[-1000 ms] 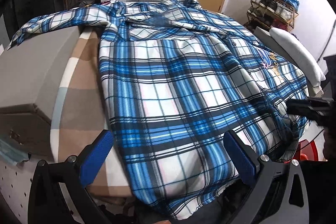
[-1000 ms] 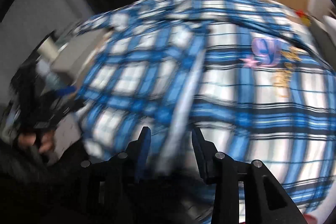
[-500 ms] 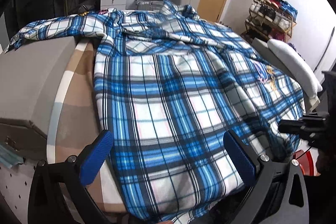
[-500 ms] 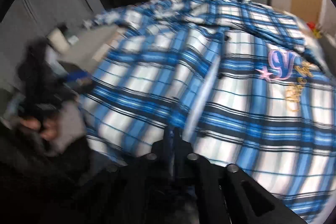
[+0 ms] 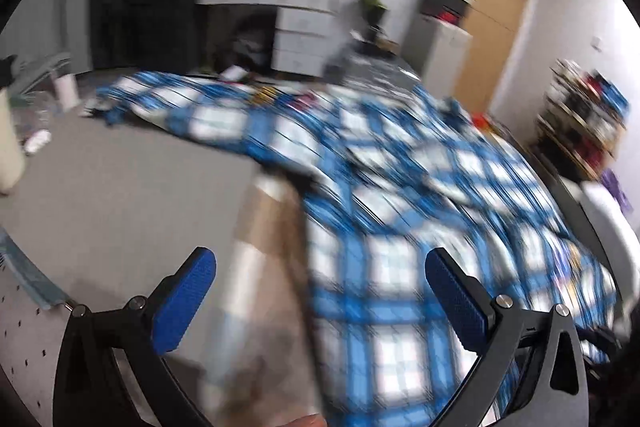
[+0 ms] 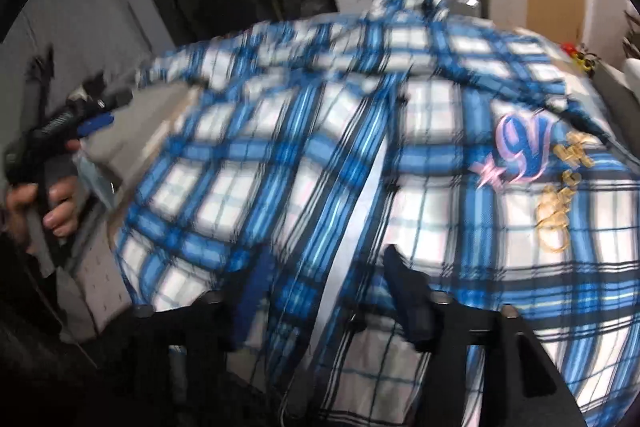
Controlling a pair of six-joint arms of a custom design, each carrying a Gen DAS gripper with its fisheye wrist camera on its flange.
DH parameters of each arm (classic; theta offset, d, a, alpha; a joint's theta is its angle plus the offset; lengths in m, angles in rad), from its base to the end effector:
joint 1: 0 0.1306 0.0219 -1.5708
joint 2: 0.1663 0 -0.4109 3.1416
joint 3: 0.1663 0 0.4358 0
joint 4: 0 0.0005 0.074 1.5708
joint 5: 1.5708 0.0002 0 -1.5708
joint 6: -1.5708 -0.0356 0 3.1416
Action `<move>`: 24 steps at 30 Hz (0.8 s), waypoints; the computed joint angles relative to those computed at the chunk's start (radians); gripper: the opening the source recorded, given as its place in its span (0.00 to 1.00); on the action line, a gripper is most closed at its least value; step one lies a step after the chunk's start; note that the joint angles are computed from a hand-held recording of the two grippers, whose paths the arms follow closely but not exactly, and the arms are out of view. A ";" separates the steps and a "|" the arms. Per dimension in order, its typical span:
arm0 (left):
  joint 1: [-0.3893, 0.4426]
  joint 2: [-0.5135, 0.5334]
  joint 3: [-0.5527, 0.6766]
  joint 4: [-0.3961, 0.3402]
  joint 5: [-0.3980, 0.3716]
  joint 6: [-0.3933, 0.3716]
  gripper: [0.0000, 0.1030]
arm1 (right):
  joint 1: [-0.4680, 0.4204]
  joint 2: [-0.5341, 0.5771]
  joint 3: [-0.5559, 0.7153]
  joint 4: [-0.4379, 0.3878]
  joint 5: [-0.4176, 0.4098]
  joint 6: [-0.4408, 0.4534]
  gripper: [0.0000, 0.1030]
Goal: Fold large clothes
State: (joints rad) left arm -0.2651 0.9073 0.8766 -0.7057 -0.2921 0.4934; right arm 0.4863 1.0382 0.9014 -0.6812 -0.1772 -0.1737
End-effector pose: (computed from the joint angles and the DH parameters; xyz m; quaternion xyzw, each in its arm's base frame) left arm 0.3321 -0.0801 0.4056 -0.1616 0.8919 -0.0248 0.4217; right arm 0.3340 0.1831 0.3751 -0.1763 0.9100 0.1965 0.3197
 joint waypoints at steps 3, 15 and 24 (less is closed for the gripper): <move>0.121 0.022 0.027 0.034 0.012 0.016 0.99 | -0.023 -0.009 0.006 0.032 0.035 -0.029 0.70; 0.538 0.307 0.177 0.085 0.296 0.277 0.99 | -0.087 -0.024 0.017 0.013 0.097 -0.087 0.72; 0.581 0.356 0.176 0.130 0.321 0.437 0.54 | -0.102 -0.038 0.011 -0.014 0.133 -0.122 0.72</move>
State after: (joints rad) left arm 0.3163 1.2631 1.0528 -0.5752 0.0291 0.9301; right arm 0.3842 1.0004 0.9121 -0.6949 -0.0447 -0.2959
